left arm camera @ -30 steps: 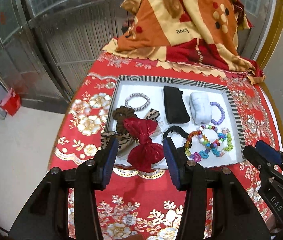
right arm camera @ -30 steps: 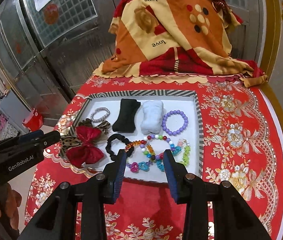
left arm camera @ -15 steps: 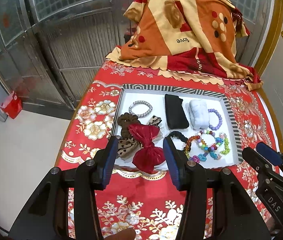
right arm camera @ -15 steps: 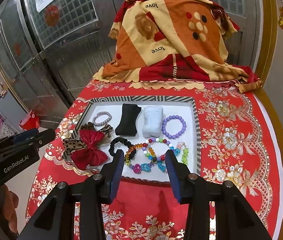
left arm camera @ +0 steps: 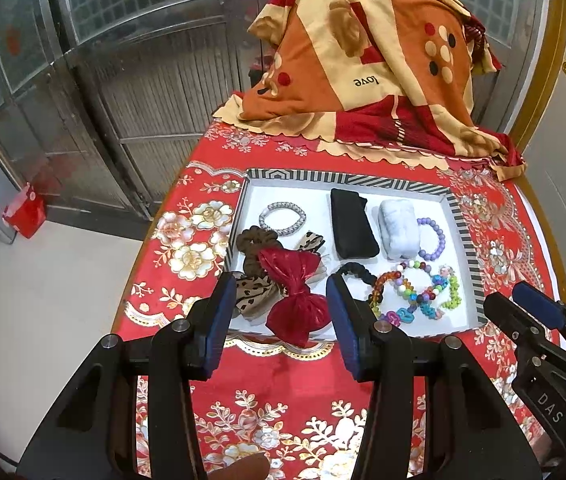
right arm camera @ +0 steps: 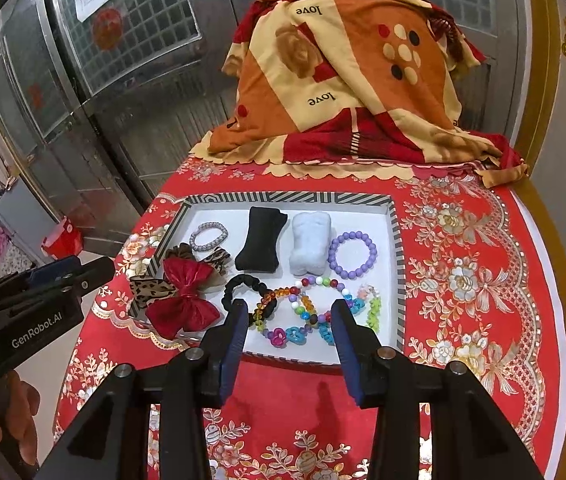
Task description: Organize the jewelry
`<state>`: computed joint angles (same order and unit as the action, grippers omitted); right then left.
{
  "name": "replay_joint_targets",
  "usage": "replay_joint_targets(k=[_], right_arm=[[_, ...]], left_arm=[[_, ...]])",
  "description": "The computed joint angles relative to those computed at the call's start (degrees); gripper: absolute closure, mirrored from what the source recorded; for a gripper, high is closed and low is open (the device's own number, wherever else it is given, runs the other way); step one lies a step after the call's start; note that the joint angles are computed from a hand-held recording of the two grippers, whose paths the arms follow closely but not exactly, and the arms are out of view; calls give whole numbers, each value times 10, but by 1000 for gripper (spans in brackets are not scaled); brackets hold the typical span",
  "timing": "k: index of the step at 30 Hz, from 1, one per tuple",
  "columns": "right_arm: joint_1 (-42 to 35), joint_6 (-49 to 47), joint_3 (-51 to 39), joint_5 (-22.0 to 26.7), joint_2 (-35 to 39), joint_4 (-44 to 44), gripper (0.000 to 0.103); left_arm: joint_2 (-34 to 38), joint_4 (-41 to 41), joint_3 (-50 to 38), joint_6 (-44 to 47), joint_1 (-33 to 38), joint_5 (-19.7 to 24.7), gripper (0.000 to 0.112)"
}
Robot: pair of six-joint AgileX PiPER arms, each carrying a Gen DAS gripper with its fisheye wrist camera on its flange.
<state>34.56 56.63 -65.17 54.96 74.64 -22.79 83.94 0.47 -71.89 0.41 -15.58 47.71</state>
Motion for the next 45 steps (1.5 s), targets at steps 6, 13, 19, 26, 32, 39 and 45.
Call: replay_joint_targets(k=[6,13,19,26,32,39,45], right_arm=[[-8,-19,-4,1,3,13,62],[-11,-25,-3,-2,3,15,62],[-13,-32,-2,-4,3,19,62],[-20,-42,5,-8,-1,27,62],[-21,-44,6,-9,-2,26,62],[-31,-60,15,-15,-6,40,62],[-34,-72,15,-18,-5,48,62]], left_arm=[[-2,5,2,-7,-2,-1,66],[-2,8,4,-8,-3,-2,66],[-2,9,3,-10,-4,-2,66],[-2,10,3,-12,-6,-1,66],[-3,10,5,-13,-7,-2,66],[-7,13,13,-16,-9,-5,66],[-5,14,10,-17,-10,-4,66]])
